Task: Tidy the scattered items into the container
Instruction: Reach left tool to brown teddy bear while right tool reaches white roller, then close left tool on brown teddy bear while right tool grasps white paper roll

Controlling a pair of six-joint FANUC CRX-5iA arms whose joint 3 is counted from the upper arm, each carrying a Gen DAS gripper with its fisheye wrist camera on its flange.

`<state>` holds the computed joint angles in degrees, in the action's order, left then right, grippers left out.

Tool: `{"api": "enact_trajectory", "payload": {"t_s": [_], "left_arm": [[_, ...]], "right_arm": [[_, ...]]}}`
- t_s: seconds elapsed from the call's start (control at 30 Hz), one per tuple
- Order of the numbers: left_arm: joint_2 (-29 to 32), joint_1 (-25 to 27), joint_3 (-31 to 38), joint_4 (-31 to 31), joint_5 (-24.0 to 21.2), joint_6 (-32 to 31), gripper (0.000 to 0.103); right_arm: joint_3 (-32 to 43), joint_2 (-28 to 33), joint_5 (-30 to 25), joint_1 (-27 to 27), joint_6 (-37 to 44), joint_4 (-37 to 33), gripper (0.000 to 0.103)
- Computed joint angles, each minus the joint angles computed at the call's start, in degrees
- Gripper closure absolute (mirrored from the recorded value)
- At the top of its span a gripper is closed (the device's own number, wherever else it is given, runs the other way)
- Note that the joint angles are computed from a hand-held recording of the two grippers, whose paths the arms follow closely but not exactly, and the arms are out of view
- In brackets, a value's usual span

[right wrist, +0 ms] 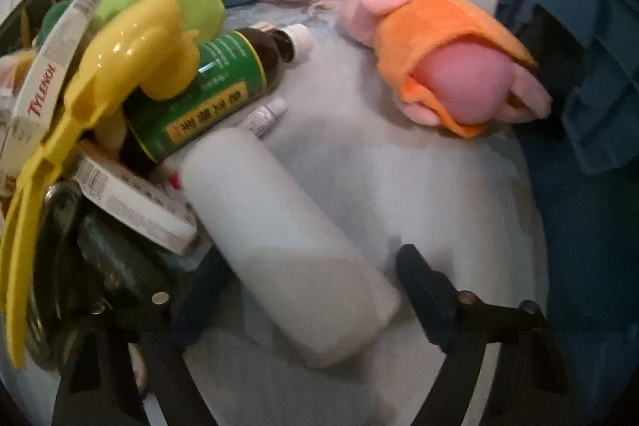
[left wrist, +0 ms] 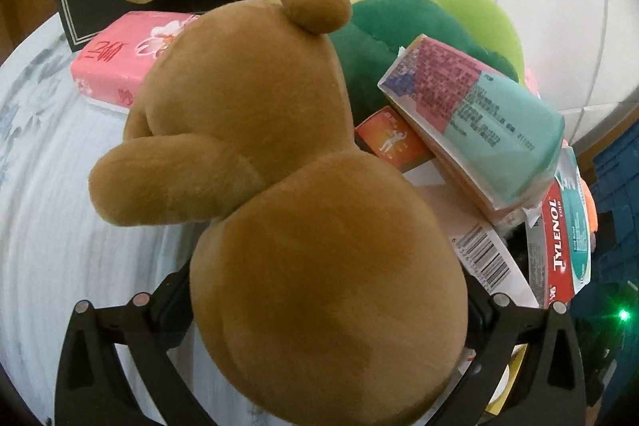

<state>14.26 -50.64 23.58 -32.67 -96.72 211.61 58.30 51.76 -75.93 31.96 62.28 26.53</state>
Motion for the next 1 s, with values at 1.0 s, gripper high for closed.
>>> {"api": "enact_trajectory", "payload": {"t_s": [1.0], "left_arm": [[11.5, -11.3, 20.4, 9.6, -15.0, 6.0, 0.016]], "right_arm": [[-21.5, -22.7, -7.9, 6.6, -7.9, -10.5, 0.059]]}}
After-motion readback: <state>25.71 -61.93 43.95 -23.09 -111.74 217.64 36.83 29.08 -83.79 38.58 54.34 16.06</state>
